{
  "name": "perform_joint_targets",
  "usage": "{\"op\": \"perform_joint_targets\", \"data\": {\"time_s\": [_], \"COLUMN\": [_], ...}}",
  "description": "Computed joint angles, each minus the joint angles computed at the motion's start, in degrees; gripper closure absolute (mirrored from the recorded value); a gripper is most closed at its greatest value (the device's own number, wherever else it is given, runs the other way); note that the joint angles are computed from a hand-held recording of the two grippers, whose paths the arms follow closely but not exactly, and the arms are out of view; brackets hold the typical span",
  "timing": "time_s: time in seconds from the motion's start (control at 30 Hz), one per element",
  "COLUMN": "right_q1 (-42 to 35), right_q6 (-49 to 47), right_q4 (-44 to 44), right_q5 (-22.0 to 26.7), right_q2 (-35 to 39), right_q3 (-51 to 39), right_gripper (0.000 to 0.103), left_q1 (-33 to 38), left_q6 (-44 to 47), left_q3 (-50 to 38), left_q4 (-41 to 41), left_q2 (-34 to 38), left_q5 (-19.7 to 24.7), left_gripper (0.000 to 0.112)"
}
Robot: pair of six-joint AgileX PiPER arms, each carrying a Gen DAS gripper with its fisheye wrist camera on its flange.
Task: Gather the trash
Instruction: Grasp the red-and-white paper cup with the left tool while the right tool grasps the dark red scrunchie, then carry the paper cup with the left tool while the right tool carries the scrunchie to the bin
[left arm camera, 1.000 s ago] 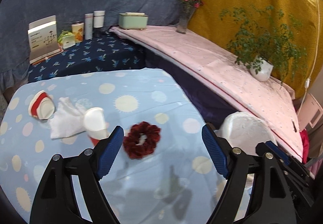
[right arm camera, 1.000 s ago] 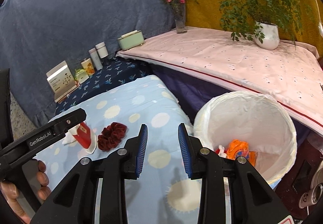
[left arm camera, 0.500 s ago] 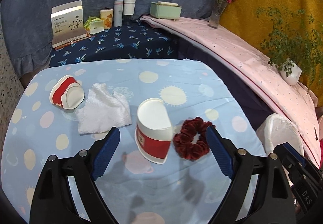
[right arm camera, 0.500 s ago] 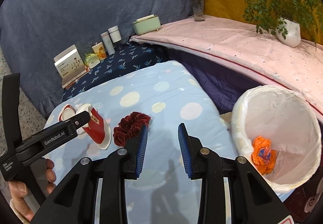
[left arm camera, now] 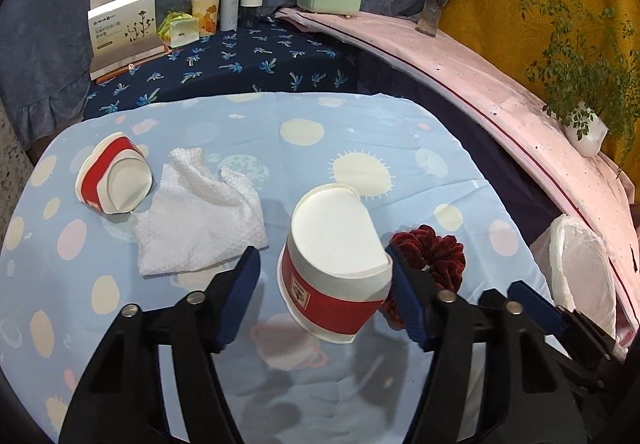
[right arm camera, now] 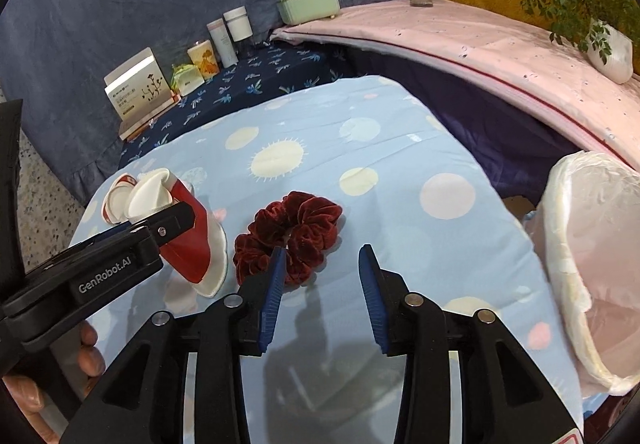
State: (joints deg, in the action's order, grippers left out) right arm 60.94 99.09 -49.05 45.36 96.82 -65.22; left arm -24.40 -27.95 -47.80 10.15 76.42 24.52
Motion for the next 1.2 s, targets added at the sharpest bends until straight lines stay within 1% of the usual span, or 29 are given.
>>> {"op": "perform_joint_targets", "data": {"time_s": [0.03,0.1,0.2,0.27,0.33,0.4,0.47,0.53,0.57,0.6,0.7,0.9,1.07,1.2], "right_q1": [-0.3,-1.1,-2.3,-3.0,-3.5,-4.0,-4.3,-4.7,-4.9,-4.9,-3.5,0.3,4.1,8.0], "right_q6": [-0.4,-1.2,-2.2,-2.4,-2.1,-1.6,-1.2,-2.2,-2.9,-3.5,-3.8,0.5,3.8,5.5], "right_q4": [0.3,0.8,1.8,2.2,2.3,2.4,2.4,3.3,3.8,4.1,3.3,-1.6,-4.8,-6.9], "right_q5": [-0.4,-1.2,-2.7,-3.8,-4.9,-6.2,-7.3,-8.3,-9.0,-9.1,-6.5,-1.1,5.8,13.3], "right_q2": [0.9,2.3,4.2,5.2,5.8,6.0,6.1,6.4,6.4,6.3,5.9,0.6,-6.7,-13.3], "right_q3": [-0.7,-1.6,-2.7,-2.9,-2.8,-2.6,-2.2,-2.5,-2.5,-2.5,-3.3,-1.3,1.5,3.7], "right_gripper": [0.065,0.065,0.065,0.065,0.065,0.065,0.065,0.075,0.084,0.086,0.090,0.091,0.091,0.091], "left_q1": [0.8,1.7,2.2,3.1,3.6,4.5,4.7,4.3,4.2,4.0,3.4,0.3,-5.1,-11.1], "left_q6": [3.3,6.1,6.9,9.7,11.2,14.5,15.5,15.9,15.6,15.8,15.2,9.6,1.3,-5.9], "left_q3": [0.1,0.4,0.9,1.2,1.3,1.3,1.4,1.5,1.5,1.5,1.2,-0.4,-2.3,-4.6], "left_q4": [-3.0,-5.6,-5.9,-8.6,-9.7,-13.2,-14.2,-14.2,-14.0,-14.2,-13.6,-8.7,-1.6,4.1], "left_q2": [0.4,0.8,0.6,0.3,0.0,-0.1,-0.3,-0.5,-0.7,-1.0,-2.1,-5.0,-7.7,-9.2], "left_q5": [-0.4,-1.0,-1.8,-2.2,-2.4,-2.4,-2.5,-2.5,-2.5,-2.4,-1.6,1.1,3.9,6.8], "left_gripper": [0.066,0.070,0.075,0.078,0.086,0.086,0.086,0.087,0.087,0.087,0.087,0.087,0.087,0.087]}}
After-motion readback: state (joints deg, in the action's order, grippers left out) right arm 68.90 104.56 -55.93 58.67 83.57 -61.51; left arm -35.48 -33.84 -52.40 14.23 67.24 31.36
